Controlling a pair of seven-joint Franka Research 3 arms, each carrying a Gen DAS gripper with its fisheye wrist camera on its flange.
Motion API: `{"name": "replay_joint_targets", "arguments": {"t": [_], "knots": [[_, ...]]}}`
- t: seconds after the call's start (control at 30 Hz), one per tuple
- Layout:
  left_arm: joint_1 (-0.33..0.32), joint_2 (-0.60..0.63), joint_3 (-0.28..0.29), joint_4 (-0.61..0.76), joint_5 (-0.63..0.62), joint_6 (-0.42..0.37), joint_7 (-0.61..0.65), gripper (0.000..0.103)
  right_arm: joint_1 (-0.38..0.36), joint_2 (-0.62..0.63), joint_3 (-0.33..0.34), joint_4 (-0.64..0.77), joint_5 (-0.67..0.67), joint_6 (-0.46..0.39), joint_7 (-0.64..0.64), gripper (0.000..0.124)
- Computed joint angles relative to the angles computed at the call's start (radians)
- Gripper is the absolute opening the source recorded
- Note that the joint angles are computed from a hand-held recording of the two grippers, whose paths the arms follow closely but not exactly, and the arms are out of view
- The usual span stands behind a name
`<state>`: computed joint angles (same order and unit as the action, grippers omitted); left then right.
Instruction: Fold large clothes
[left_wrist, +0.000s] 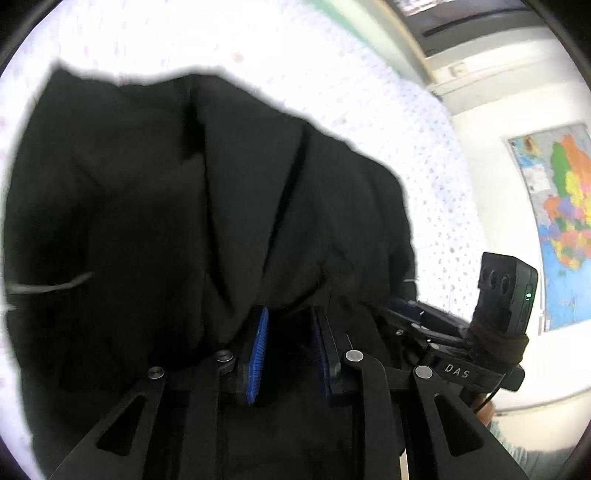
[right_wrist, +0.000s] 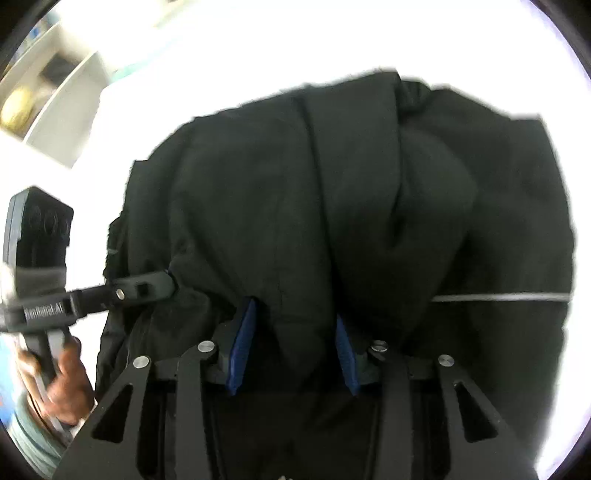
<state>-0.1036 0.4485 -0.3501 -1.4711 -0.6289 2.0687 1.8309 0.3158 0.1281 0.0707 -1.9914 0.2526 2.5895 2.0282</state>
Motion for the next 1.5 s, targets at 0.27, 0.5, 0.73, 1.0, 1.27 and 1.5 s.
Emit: {"name": "replay_joint_targets", "arguments": {"t": [0.27, 0.5, 0.73, 1.0, 1.27, 1.5], "knots": [[-0.021, -0.17, 0.03, -0.163, 0.01, 0.045, 0.107, 0.052, 0.032, -0.105, 0.039, -0.05, -0.134, 0.015, 0.056, 0.049], [-0.089, -0.006, 0.048, -0.076, 0.244, 0.039, -0.081, 0.052, 0.029, 0.036, 0.022, 0.005, -0.051, -0.063, 0.045, 0.05], [-0.005, -0.153, 0.019, -0.2, 0.122, 0.058, 0.028, 0.052, 0.034, -0.085, 0.018, -0.061, -0.049, -0.057, 0.033, 0.054], [0.041, -0.527, 0.189, -0.545, 0.104, 0.002, 0.022, 0.066, -0.016, -0.431, 0.063, -0.325, -0.178, -0.208, 0.179, 0.055], [0.071, -0.602, 0.302, -0.7, 0.024, -0.099, 0.035, 0.066, -0.079, -0.782, 0.041, -0.625, -0.033, -0.321, 0.281, 0.056], [0.065, -0.579, 0.286, -0.745, 0.01, -0.048, 0.019, 0.066, -0.085, -0.889, 0.062, -0.704, 0.019, -0.405, 0.304, 0.056]]}}
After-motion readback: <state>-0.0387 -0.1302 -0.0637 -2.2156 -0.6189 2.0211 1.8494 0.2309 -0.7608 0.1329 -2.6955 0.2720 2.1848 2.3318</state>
